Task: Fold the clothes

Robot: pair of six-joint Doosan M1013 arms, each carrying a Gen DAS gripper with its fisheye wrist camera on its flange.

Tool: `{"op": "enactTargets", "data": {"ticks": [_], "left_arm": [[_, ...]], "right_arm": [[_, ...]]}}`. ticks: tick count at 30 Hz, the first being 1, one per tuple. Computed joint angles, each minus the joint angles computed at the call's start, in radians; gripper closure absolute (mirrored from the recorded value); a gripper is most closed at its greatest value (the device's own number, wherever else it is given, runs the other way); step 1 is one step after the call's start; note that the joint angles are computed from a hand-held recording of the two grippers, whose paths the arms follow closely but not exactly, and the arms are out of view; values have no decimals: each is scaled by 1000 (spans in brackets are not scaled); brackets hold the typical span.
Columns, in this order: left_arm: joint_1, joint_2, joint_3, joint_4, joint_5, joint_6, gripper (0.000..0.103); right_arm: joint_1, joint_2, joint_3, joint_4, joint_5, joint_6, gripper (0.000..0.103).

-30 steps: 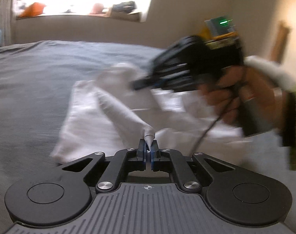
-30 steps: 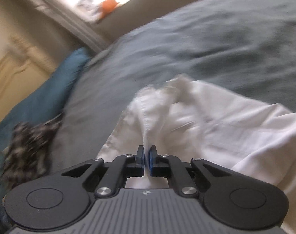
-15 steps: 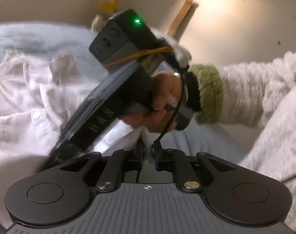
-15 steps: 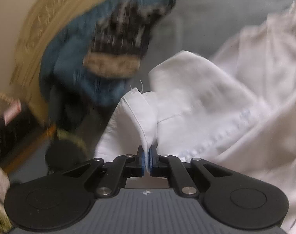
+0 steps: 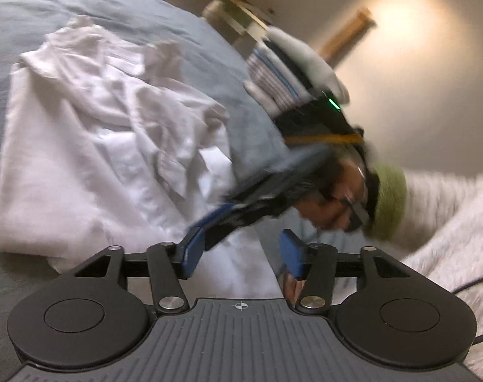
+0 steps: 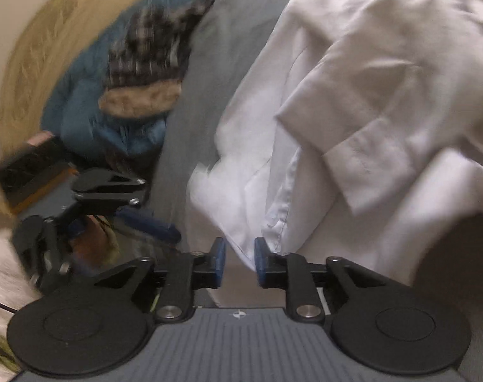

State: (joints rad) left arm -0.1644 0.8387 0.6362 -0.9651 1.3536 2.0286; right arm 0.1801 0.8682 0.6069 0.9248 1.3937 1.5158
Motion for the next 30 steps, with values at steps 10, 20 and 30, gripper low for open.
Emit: {"op": "enactTargets", "data": {"ticks": [10, 20, 30], "left_arm": [[-15, -39, 34, 384, -307, -233, 0], [-100, 42, -73, 861, -238, -407, 85], [-29, -36, 25, 581, -98, -312, 102]], "right_arm": [[-68, -289, 525, 35, -529, 136, 32], [-33, -248, 475, -173, -484, 270, 37], [-44, -244, 391, -263, -347, 64, 102]]}}
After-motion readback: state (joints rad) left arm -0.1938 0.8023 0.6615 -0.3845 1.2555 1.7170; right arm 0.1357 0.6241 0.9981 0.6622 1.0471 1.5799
